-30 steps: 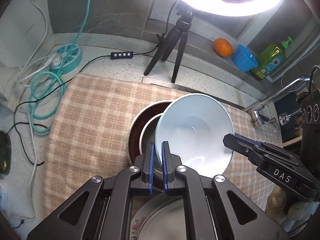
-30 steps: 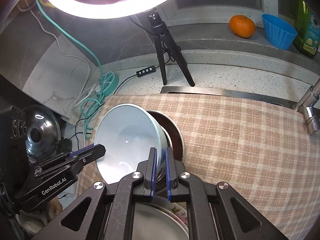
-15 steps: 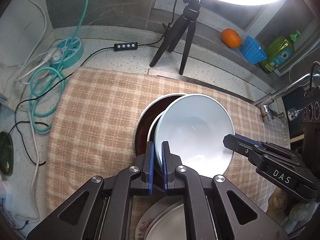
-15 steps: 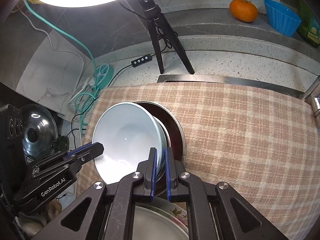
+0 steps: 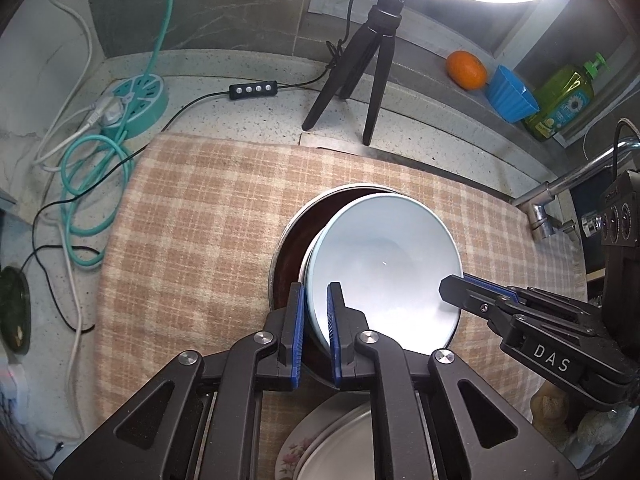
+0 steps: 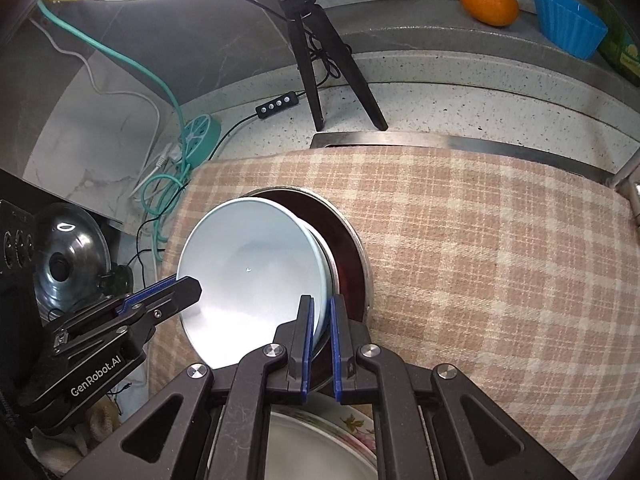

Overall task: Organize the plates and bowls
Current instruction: 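Lower the pale blue bowl into the steel bowls and open both grippers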

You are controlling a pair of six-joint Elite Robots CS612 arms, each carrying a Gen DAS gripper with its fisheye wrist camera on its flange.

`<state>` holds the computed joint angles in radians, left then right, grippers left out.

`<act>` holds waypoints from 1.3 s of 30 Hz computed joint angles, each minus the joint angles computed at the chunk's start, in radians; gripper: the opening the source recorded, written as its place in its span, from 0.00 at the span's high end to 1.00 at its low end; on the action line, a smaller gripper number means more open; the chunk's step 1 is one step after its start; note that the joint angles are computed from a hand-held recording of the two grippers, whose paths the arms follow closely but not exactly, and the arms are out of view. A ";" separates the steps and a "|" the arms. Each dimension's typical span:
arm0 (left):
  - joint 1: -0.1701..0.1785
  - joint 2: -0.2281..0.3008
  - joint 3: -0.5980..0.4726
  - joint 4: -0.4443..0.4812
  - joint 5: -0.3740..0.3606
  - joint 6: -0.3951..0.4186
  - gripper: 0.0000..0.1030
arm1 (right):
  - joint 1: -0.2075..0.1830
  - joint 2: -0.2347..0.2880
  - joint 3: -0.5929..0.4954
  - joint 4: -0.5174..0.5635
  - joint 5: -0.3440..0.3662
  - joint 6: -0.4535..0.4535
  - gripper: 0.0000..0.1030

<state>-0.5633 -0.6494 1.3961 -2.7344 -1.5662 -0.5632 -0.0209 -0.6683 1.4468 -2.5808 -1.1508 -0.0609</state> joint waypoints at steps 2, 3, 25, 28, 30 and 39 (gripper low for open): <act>0.000 0.000 0.000 0.001 0.002 0.002 0.91 | 0.000 -0.001 0.001 -0.001 -0.001 -0.006 0.92; 0.000 0.000 -0.001 0.001 0.003 0.002 0.90 | 0.001 -0.001 0.000 -0.002 -0.004 -0.008 0.92; -0.017 -0.035 0.048 -0.084 0.080 0.019 0.87 | -0.016 -0.040 0.061 -0.104 0.002 -0.016 0.87; -0.021 -0.043 0.060 -0.102 0.094 0.027 0.87 | -0.020 -0.048 0.077 -0.136 0.005 -0.010 0.87; -0.023 -0.047 0.066 -0.111 0.100 0.031 0.87 | -0.025 -0.053 0.086 -0.152 0.013 -0.011 0.87; -0.008 -0.055 0.099 -0.155 0.101 -0.013 0.87 | -0.039 -0.055 0.102 -0.188 0.002 -0.003 0.87</act>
<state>-0.5711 -0.7041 1.4955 -2.8890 -1.4655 -0.5765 -0.0595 -0.7232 1.5492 -2.7690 -1.1489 -0.0640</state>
